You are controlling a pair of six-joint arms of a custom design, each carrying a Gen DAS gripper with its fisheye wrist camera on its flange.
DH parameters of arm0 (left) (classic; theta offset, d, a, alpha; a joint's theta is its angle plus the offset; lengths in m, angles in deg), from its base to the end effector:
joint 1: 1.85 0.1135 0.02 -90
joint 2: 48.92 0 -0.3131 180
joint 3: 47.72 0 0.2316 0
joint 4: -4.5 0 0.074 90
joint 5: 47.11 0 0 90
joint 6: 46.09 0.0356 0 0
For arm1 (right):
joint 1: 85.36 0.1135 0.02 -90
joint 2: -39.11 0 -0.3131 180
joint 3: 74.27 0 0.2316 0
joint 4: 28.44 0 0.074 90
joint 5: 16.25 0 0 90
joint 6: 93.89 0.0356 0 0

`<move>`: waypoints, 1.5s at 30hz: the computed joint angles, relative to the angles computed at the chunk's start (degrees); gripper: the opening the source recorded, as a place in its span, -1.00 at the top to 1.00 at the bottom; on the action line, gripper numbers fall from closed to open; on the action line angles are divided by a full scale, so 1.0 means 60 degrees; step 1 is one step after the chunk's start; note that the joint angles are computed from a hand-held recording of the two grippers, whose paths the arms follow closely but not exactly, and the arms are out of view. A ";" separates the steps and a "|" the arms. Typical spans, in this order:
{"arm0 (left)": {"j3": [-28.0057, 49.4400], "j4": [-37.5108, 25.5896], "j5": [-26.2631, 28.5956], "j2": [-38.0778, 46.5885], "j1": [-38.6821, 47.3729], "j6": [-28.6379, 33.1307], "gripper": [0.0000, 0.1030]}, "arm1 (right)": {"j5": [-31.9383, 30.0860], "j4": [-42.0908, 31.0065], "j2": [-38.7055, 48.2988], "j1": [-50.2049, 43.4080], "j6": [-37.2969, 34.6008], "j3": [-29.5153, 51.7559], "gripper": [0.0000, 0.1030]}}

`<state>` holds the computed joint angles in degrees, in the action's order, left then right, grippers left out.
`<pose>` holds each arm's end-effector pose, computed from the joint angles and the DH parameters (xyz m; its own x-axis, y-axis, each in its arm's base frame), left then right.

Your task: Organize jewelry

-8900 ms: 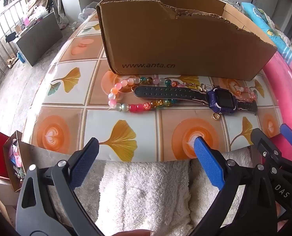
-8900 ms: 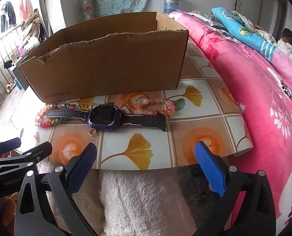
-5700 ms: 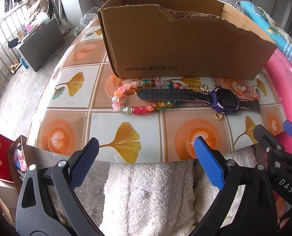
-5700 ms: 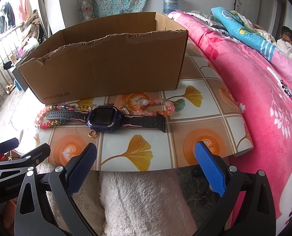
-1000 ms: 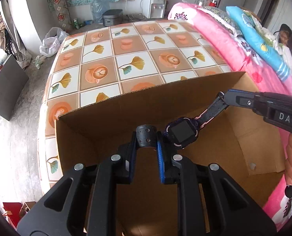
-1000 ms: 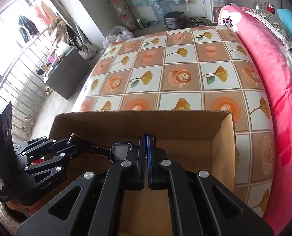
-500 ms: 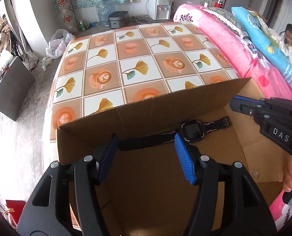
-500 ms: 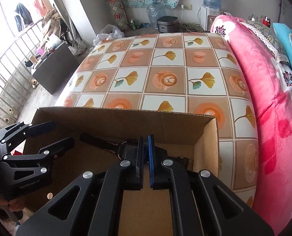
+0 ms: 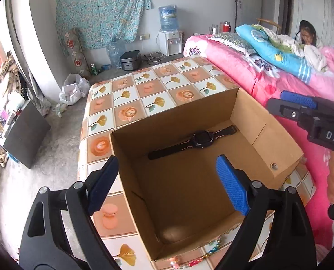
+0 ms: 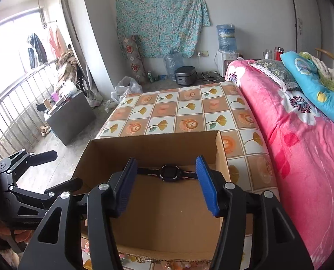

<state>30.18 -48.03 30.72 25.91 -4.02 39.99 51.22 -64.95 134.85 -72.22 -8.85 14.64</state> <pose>0.2402 -0.0016 0.3454 -0.7508 -0.0384 -0.6594 -0.1516 0.9817 0.1154 0.3465 0.0949 0.3241 -0.6242 -0.2277 -0.7473 -0.5373 0.8195 0.1991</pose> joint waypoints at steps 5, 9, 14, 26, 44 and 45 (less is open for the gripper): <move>-0.1261 -0.0212 -0.2440 -0.1779 -0.0495 -0.0340 -0.64 | -0.0139 0.0168 -0.0847 -0.0354 0.0234 -0.0988 -0.27; -0.2538 0.0129 -0.1186 -0.4197 0.0933 -0.1286 -0.77 | -0.0426 0.0521 -0.1204 -0.0585 0.0105 -0.1841 -0.27; -0.3571 -0.0369 -0.0909 -0.5258 0.0726 -0.2233 -0.77 | -0.0710 0.1794 -0.2048 -0.0716 0.0254 -0.3064 -0.33; -0.4283 0.0040 0.2823 -0.5247 0.3263 -0.1365 -0.77 | 0.1426 0.3053 -0.3798 0.0177 -0.0636 -0.5005 -0.87; -0.5798 0.1238 0.5353 -0.5988 0.4694 -0.1802 -0.84 | -0.2551 0.2471 -0.4756 -0.2044 -0.1130 -0.5020 -0.87; -0.5920 0.1302 0.4920 -0.6078 0.4240 -0.1888 -0.84 | -0.3028 0.2771 -0.4721 -0.2371 -0.0893 -0.5240 -0.88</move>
<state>-5.34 -40.23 60.24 -10.56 21.42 28.66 33.05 -48.32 106.53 -86.44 -14.21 -16.80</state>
